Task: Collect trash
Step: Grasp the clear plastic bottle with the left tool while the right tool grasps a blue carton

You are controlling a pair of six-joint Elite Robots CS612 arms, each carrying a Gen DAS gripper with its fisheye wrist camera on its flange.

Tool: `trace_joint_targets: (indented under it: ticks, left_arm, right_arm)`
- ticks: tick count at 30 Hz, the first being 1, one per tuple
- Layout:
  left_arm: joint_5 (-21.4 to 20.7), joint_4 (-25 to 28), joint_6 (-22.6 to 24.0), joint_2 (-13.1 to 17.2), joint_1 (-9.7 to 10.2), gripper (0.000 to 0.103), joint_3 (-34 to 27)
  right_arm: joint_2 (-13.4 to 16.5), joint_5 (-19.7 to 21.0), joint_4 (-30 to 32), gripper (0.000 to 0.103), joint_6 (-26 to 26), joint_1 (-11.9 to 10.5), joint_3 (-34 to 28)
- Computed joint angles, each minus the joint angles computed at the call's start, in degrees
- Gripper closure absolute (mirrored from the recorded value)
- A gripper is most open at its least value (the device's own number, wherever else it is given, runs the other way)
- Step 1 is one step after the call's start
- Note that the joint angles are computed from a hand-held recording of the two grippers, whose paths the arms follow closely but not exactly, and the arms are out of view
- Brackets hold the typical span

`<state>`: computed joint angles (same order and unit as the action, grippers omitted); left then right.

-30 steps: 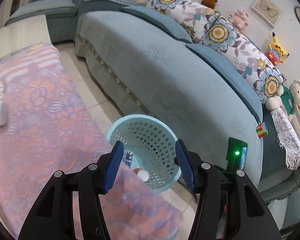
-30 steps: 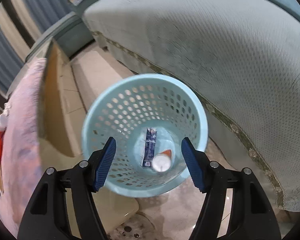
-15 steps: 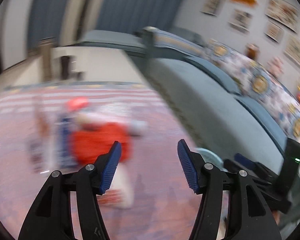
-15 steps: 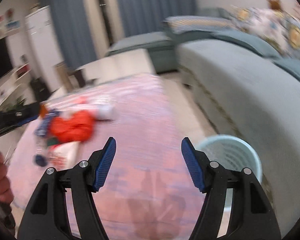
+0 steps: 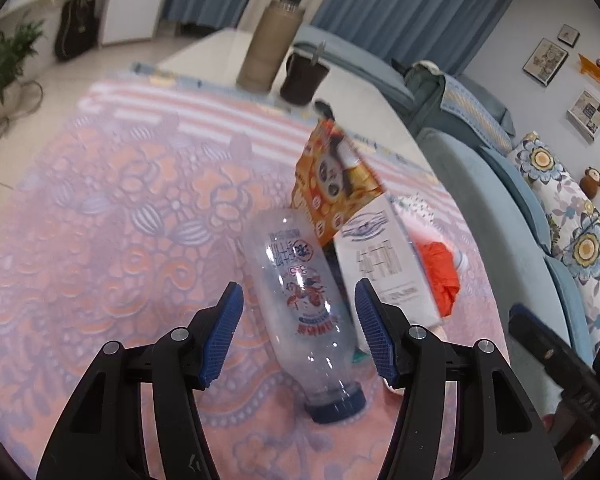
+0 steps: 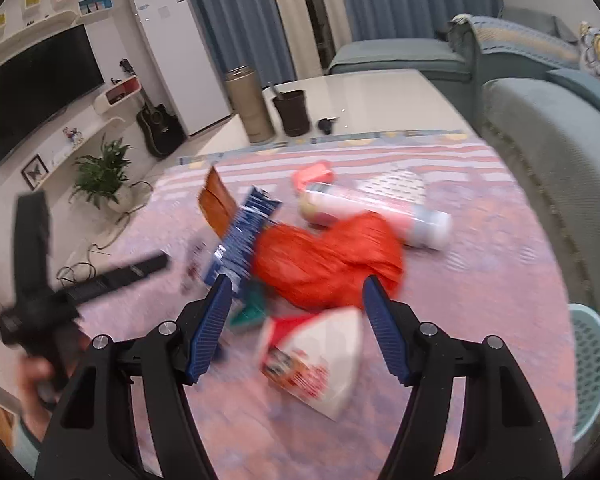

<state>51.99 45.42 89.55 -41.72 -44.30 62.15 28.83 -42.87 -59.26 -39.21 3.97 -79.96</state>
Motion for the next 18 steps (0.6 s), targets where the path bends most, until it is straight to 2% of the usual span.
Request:
trace_joint_targets:
  ticks: [5, 8, 10, 14, 16, 18]
  left_arm:
    - [4.3, -3.0, 0.8, 0.7, 1.78, 0.046, 0.3]
    - [6.3, -7.6, 1.9, 0.3, 2.49, 0.046, 1.5]
    - [6.5, -9.0, 1.9, 0.2, 2.63, 0.045, 2.1]
    - [5.9, -11.9, 2.8, -1.0, 2.14, 0.049, 4.4]
    - [5.2, -12.4, 1.3, -1.9, 1.65, 0.05, 6.1]
    - [3.8, -11.6, 0.2, -2.8, 0.87, 0.056, 7.5]
  right_arm:
    - [-0.7, -0.9, 0.6, 0.041, 0.0, 1.5, 1.2]
    - [-0.7, -1.6, 1.5, 0.044, -0.2, 1.9, 1.4]
    - [-0.9, -1.6, 3.0, 0.048, -0.8, 2.1, 2.1]
    - [-1.5, -2.4, 4.8, 0.048, -1.2, 2.8, 3.4]
    - [-2.3, -2.0, 6.7, 0.048, -1.8, 3.2, 4.7]
    - [-2.9, -1.9, 8.3, 0.048, -2.1, 3.6, 5.6]
